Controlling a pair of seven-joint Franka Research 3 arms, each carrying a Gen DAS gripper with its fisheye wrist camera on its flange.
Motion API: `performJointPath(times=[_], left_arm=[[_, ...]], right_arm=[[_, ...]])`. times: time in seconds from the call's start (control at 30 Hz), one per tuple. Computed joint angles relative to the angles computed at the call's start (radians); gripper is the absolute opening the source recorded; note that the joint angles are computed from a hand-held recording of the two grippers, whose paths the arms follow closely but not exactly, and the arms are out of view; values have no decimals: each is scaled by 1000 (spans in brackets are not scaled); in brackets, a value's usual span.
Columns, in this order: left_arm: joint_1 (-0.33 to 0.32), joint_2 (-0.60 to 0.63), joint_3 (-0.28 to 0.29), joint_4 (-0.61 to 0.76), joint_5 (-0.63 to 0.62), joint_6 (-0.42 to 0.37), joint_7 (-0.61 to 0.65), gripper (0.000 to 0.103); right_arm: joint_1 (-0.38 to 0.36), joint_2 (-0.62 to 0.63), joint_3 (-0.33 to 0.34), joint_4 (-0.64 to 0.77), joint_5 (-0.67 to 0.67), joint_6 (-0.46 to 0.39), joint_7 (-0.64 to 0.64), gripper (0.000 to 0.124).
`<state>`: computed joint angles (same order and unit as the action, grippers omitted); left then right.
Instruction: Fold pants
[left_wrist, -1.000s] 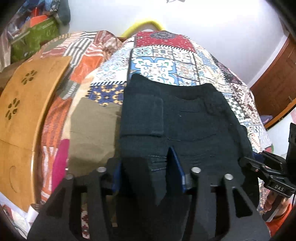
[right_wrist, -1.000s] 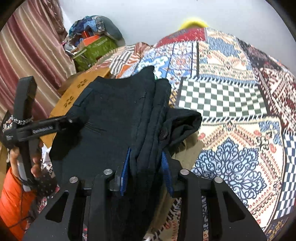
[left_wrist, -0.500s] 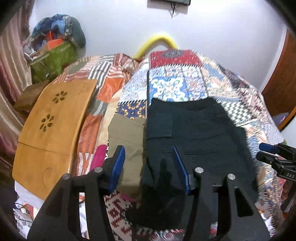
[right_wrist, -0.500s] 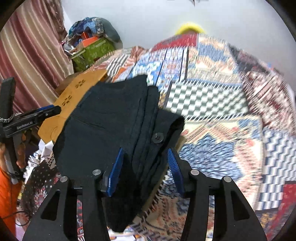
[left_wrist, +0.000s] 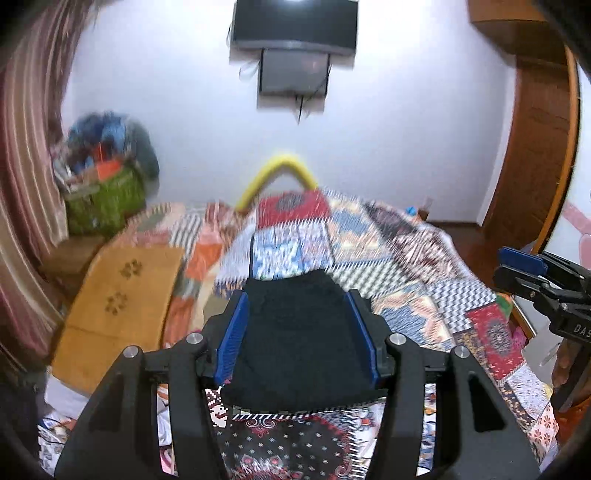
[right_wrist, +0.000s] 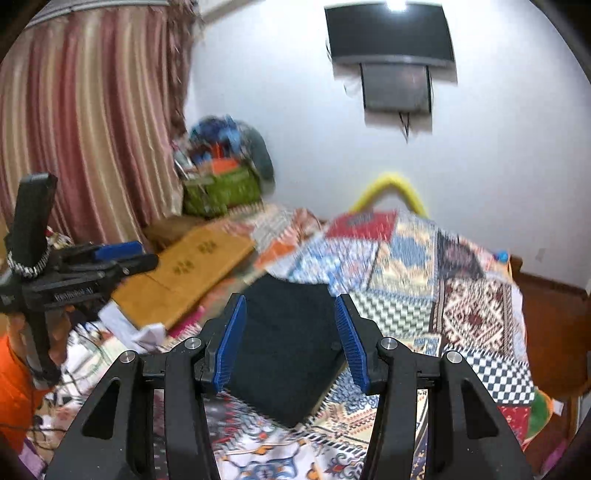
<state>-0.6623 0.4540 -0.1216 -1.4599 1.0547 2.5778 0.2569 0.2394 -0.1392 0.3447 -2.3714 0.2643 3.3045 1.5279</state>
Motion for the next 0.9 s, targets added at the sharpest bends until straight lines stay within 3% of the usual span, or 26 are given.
performJointPath(times=[0.03,0.1,0.17,0.37,0.43,0.6,0.77,0.9], left_arm=[[-12,-19,4,-15,20,-1,-19,53],[-47,-81,7,-66,95,-18,-102,53],[-65,-134,-11,-111,167,-47,-179,53],[-96,-277,-94,-245,365,-147,-381,53],[-95,-307,-128,-276,403,-182,-412,54],[-105,-364,-228,-339,484,-333,-493,63],[-101,-392,-292,-379,505,-407,-550,64],[-113,-409,-323,-405,520,-469,-582,74]], right_arm=[[32,-32,-21,-21,10,14,-5,46],[10,-82,15,-56,25,43,0,46],[60,-139,-10,-98,39,75,9,46],[94,-286,35,-204,116,161,-1,47],[126,-318,27,-232,131,190,3,54],[111,-400,106,-296,214,261,-12,59],[87,-441,182,-326,295,299,-43,62],[71,-451,224,-329,351,306,-71,72]])
